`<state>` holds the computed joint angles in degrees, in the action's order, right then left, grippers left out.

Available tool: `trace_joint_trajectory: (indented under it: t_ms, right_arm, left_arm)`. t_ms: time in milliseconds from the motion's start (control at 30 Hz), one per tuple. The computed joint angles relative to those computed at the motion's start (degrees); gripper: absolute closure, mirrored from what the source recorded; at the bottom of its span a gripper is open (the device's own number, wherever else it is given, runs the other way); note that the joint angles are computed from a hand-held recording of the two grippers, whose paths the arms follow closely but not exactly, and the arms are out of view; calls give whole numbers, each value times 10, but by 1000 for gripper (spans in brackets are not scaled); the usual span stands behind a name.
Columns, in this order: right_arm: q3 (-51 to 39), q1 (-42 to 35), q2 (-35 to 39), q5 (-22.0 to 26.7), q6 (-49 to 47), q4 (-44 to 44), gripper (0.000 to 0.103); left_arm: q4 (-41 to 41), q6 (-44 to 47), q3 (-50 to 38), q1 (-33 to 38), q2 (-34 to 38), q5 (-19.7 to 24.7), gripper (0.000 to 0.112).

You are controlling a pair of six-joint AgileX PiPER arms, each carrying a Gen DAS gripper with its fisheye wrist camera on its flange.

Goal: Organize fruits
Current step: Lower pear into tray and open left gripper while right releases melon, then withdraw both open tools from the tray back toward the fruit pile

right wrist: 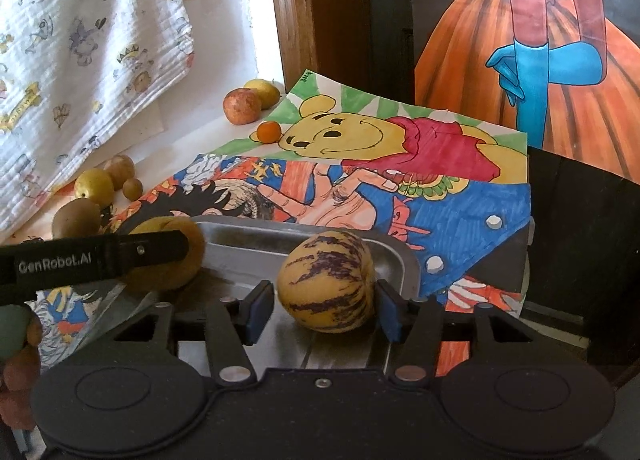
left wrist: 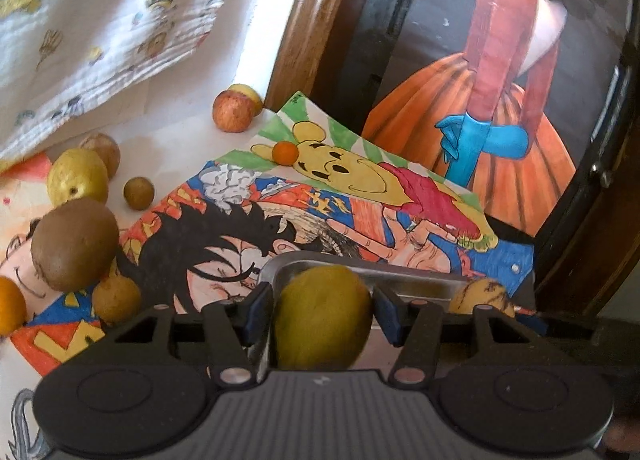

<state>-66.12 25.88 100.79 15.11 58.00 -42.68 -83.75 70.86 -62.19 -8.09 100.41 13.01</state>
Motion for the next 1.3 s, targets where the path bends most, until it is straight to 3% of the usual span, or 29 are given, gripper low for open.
trace_joint_trajectory:
  t_ms: [100, 300, 433, 800, 933, 1133, 1300]
  right_arm:
    - [13, 10, -16, 1, 28, -24, 32]
    - [50, 36, -65, 10, 105, -92, 18]
    - [79, 61, -107, 26, 166, -144, 11]
    - [154, 155, -199, 91, 295, -231, 1]
    - [180, 186, -219, 99, 318, -210, 1]
    - [210, 273, -238, 164, 438, -268, 1]
    - [204, 374, -238, 267, 485, -279, 1]
  left_arm:
    - [43, -57, 0, 7, -6, 6, 44]
    - [60, -90, 29, 13, -55, 2, 29]
    - [160, -208, 68, 12, -114, -22, 12]
    - [538, -634, 162, 27, -270, -7, 10]
    - [667, -768, 201, 27, -326, 12, 10]
    - [713, -825, 278, 52, -416, 45, 10]
    - [769, -860, 314, 64, -485, 65, 10]
